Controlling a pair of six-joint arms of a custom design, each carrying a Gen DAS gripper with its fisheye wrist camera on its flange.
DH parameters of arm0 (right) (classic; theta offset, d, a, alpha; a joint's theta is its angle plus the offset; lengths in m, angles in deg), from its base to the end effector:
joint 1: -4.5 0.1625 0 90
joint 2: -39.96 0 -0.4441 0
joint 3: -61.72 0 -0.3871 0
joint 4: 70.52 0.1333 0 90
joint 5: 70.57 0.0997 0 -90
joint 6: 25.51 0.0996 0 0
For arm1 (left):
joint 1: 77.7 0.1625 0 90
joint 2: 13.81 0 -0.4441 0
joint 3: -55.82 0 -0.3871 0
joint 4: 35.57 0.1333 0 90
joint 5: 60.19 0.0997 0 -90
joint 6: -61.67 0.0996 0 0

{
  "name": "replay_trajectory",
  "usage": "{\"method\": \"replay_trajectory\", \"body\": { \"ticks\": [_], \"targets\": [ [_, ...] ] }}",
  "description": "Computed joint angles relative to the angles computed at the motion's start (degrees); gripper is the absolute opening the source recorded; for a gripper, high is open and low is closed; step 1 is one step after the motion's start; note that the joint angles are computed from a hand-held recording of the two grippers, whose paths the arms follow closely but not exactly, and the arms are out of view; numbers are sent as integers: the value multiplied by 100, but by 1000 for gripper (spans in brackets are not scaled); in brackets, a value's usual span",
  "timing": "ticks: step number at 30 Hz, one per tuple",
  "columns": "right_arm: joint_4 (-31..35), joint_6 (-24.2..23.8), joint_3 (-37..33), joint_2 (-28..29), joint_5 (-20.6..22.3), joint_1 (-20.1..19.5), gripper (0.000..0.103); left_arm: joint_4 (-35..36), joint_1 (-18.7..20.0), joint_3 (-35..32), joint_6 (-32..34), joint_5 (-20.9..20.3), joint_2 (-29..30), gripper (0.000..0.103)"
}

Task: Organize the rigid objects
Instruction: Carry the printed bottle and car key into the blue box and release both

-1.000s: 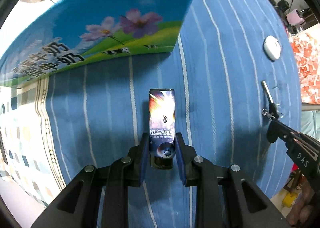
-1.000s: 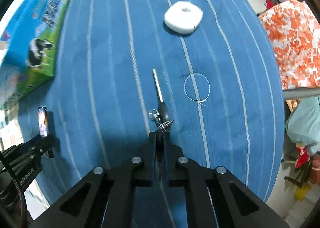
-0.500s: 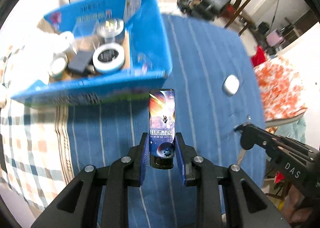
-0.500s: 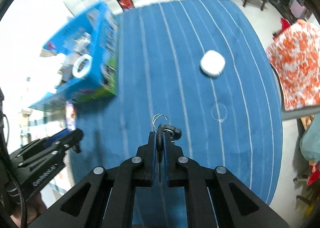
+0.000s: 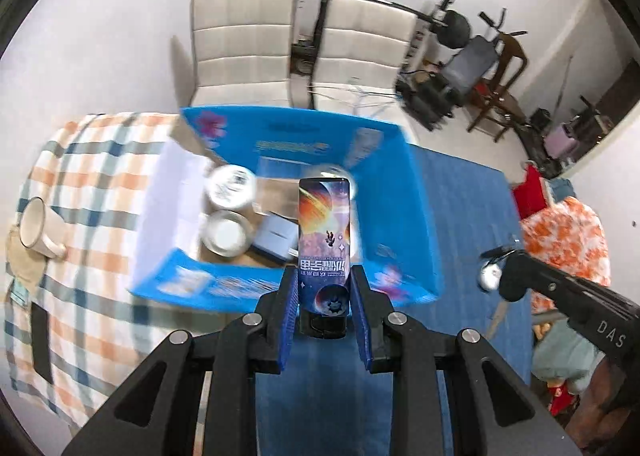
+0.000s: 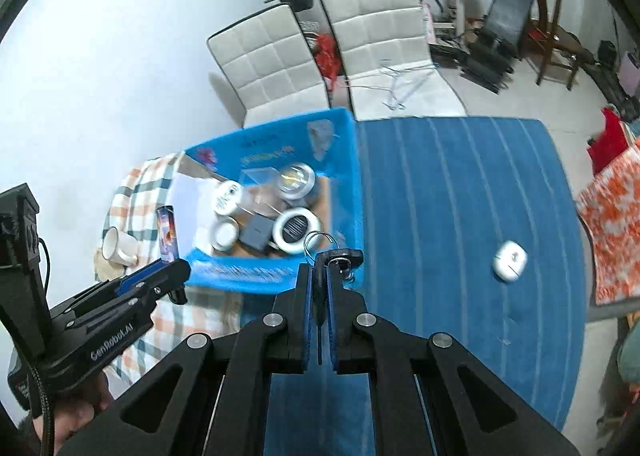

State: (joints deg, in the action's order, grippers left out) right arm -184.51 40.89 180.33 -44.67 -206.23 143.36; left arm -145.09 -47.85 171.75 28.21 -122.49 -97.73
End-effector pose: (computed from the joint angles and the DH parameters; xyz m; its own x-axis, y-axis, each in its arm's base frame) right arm 0.3787 -0.2484 0.3024 -0.8263 0.3503 0.4410 0.0388 0.8165 -0.5760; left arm -0.3040 -0.3815 0.2913 -0.7618 0.4145 -0.4979 0.5116 0.8564 -0.0698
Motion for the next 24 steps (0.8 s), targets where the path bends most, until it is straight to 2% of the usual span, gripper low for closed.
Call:
{"method": "replay_trajectory", "body": {
  "ticks": [5,11,17,24],
  "targets": [
    [-659,-522,-58,688,-65,-590,7,-61,696,-98,409,299,212,23],
    [-1029,-764,37,1288,-125,-1276,7,51,1421,-175,601,408,585,23],
    [-1113,-823,98,1658,-248,-1656,7,142,1635,-174,776,496,844,23],
    [-956,-732,117,1811,-381,-1778,7,120,1666,-134,907,613,1015,23]
  ]
}}
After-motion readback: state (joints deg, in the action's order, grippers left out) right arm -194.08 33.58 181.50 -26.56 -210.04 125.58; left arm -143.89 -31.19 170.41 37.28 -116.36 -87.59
